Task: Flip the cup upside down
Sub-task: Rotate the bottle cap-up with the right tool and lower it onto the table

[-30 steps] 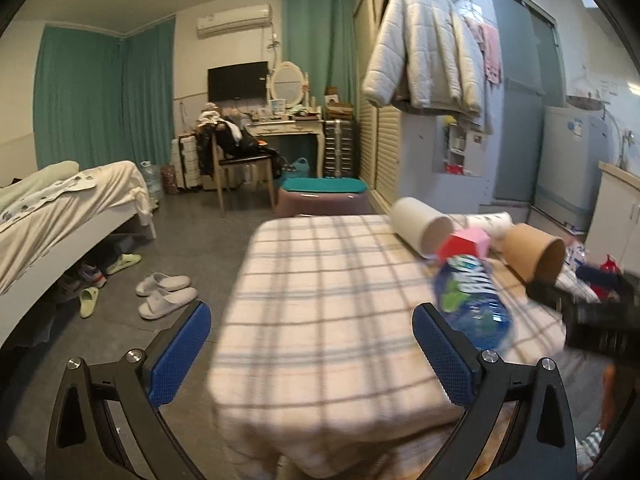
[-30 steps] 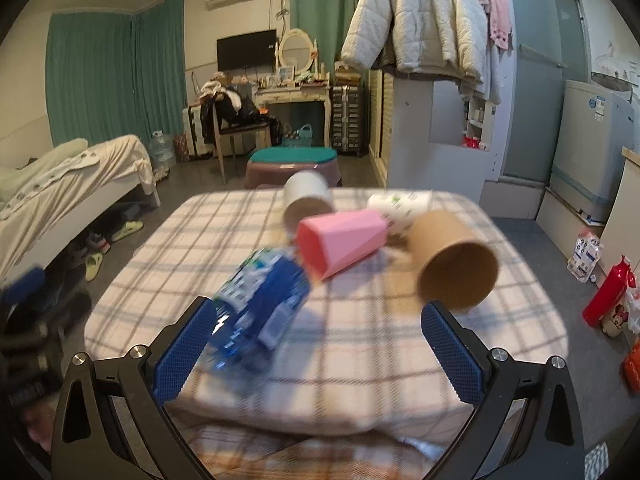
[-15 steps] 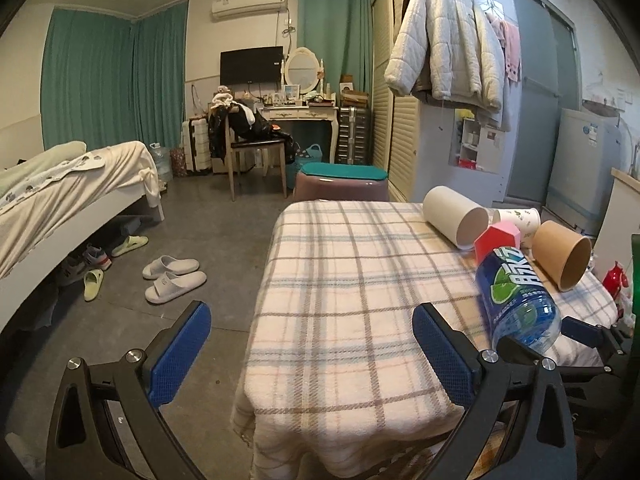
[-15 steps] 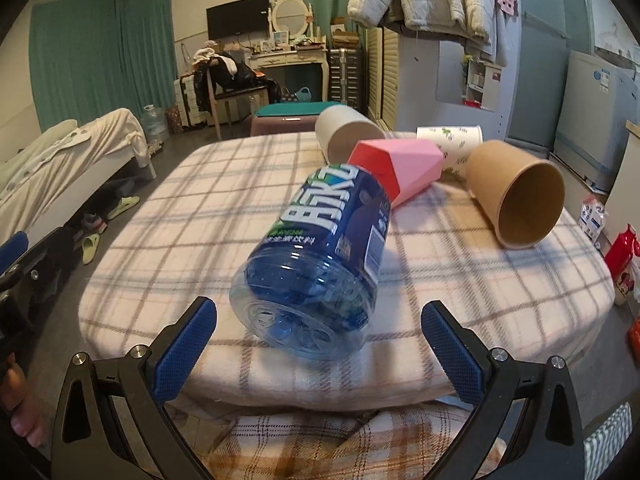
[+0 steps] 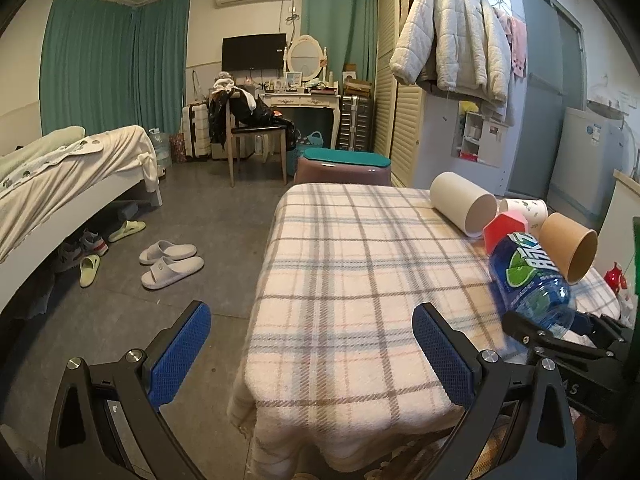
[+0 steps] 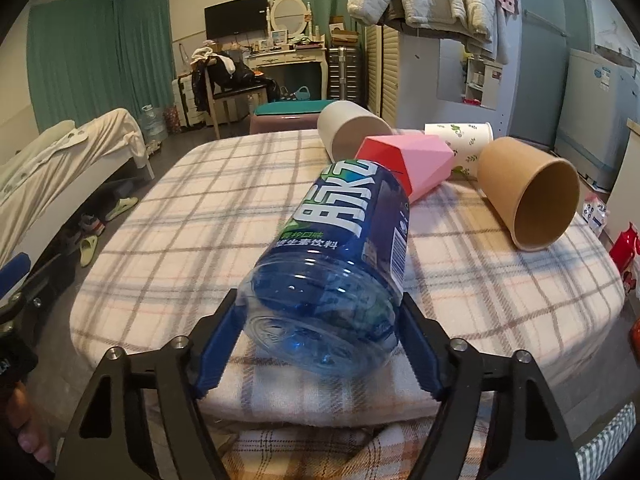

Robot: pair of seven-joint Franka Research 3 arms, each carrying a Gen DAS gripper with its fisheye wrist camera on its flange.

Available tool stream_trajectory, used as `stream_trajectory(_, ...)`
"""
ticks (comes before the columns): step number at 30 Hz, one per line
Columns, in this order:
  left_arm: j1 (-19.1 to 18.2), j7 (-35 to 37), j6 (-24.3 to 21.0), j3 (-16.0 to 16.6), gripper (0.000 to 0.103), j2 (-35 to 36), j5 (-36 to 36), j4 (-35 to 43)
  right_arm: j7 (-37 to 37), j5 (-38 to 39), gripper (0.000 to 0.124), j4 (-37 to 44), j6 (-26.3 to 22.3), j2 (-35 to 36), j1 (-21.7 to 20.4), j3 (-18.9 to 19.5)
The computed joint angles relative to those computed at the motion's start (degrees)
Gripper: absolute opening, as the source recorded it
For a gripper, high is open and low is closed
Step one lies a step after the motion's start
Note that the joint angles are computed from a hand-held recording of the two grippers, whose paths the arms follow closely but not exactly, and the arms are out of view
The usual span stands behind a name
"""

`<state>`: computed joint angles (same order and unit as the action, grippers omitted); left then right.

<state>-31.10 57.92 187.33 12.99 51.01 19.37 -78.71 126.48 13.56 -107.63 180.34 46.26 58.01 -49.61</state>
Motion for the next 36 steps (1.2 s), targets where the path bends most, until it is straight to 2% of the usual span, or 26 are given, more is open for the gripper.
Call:
stream_trajectory(9, 0.4, 0.4, -0.2, -1.0, 0.103, 0.0, 0.2, 0.1, -4.9, 2.1, 0.074, -3.0, 3.2, -1.2, 4.6, -5.2)
stream_trajectory(18, -0.1, -0.3, -1.0, -0.6, 0.103, 0.2, 0.1, 0.7, -13.0, 6.4, 0.072, -3.0, 7.2, -3.1, 3.2, -3.6)
stream_trajectory(21, -0.1, -1.0, -1.9, -0.6, 0.103, 0.5, 0.3, 1.3, -16.2, 6.7, 0.072, -1.7, 9.3, -5.7, -1.9, 1.8)
stream_trajectory(27, 0.6, -2.5, -3.5, -0.9, 0.103, 1.2, 1.6, 2.9, -21.6, 6.3, 0.072, 4.1, 9.2, -9.5, -17.9, 18.4)
stream_trajectory(36, 2.0, -4.8, -6.7, -1.8, 0.103, 4.8, 3.7, 10.0, -27.0, 5.0, 0.072, 16.9, 3.1, -5.2, -33.4, 33.8)
